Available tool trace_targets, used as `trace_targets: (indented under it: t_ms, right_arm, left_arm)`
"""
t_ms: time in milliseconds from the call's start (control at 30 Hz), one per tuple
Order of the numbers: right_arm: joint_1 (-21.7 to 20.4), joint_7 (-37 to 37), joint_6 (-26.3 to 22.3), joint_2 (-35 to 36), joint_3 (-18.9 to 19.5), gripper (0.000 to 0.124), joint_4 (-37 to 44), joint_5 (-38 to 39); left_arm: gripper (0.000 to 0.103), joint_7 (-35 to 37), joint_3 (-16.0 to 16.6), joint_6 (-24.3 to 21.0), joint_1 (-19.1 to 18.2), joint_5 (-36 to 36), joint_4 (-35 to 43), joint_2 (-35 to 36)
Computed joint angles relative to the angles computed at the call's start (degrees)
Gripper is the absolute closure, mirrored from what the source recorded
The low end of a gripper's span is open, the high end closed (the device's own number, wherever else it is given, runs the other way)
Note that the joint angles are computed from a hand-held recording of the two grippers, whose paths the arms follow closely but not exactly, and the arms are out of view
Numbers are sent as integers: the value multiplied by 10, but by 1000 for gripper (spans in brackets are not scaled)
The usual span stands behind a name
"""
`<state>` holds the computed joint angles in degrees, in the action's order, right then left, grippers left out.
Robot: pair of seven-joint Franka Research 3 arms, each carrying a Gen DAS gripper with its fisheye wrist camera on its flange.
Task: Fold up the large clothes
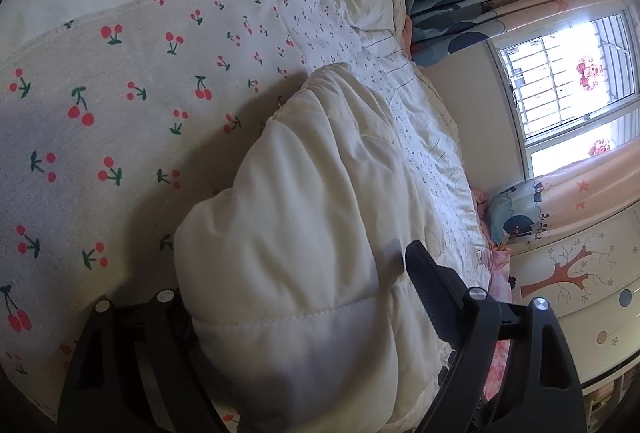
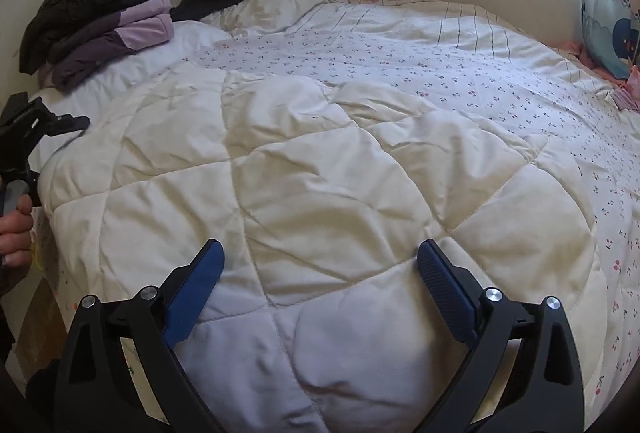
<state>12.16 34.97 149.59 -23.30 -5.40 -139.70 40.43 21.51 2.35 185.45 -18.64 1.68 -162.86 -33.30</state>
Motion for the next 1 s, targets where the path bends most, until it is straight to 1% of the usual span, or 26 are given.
trace_targets:
  t_ms: [100, 200, 267, 333, 400, 467, 500, 533, 567, 600, 633, 667, 700, 733, 767, 800, 833, 867, 900, 933, 967, 1000]
  right_arm:
    - [-2, 4, 1, 2, 4, 30, -2, -7]
    - [4, -1, 2, 0, -2, 30, -1, 7]
    - [2, 0, 4, 2, 2, 30, -1, 1]
    - [-1, 8, -1, 10, 7, 29, 3, -11]
    - [7, -3, -1, 5, -4, 29, 4, 14]
    - [6, -8, 6, 0, -7, 29, 2, 26]
    - [0, 2, 1, 6, -2, 29, 5, 13]
    - [-9, 15, -13, 19, 5, 28, 12, -11]
    - [-13, 17, -15, 25, 10, 28, 14, -27]
    - [-12, 17, -17, 22, 10, 28, 14, -27]
    - [-10, 16, -22, 17, 5, 28, 16, -19]
    - [1, -6, -21, 2, -10, 28, 11, 16]
    - [9, -30, -9, -14, -21, 28, 0, 46]
    - [4, -31, 2, -24, -17, 28, -8, 44]
    - [-7, -14, -11, -17, -8, 28, -4, 20]
    - [-29, 20, -43, 7, 13, 28, 7, -40]
    - [-31, 22, -43, 11, 17, 28, 7, -60]
    - [-26, 18, -35, 3, 13, 28, 2, -49]
    - [-20, 18, -40, -5, 5, 28, 4, -33]
    - [-11, 10, -37, -15, -3, 28, 2, -11]
    - [-5, 2, -17, -27, -3, 28, -5, 5]
    - [0, -4, -4, -33, -1, 28, -8, 11]
  left_arm:
    - [20, -3, -3, -1, 2, -1, 0, 2]
    - [20, -10, -19, -3, 16, 0, 1, 4]
    - [20, -11, -24, -5, 21, 3, 3, 7]
    - [20, -14, -37, -10, 32, 6, 5, 8]
    - [20, -17, -53, -25, 45, 10, 10, 4]
    - [20, -19, -68, -38, 58, 15, 13, 0]
    - [20, -18, -67, -38, 58, 16, 13, 1]
    - [20, -15, -58, -32, 50, 15, 14, 6]
    - [20, -13, -48, -24, 42, 13, 14, 10]
    - [20, -10, -34, -9, 27, 10, 13, 13]
    - [20, -10, -34, -1, 25, 10, 15, 12]
    - [20, -11, -48, 7, 39, 14, 14, 8]
    - [20, -10, -70, 8, 59, 22, 16, 0]
    - [21, -6, -71, 4, 60, 28, 19, -2]
    - [21, -2, -63, -3, 53, 31, 22, 0]
    - [22, -2, -50, -11, 41, 29, 23, 2]
    - [23, -2, -33, -6, 24, 22, 18, 4]
    - [23, -5, -18, 6, 9, 15, 13, 4]
    - [23, -9, -15, 22, 6, 12, 4, 0]
    - [23, -12, -25, 23, 15, 13, 1, -4]
    - [23, -14, -34, 22, 24, 16, 0, -7]
    - [23, -16, -30, 28, 19, 16, -2, -6]
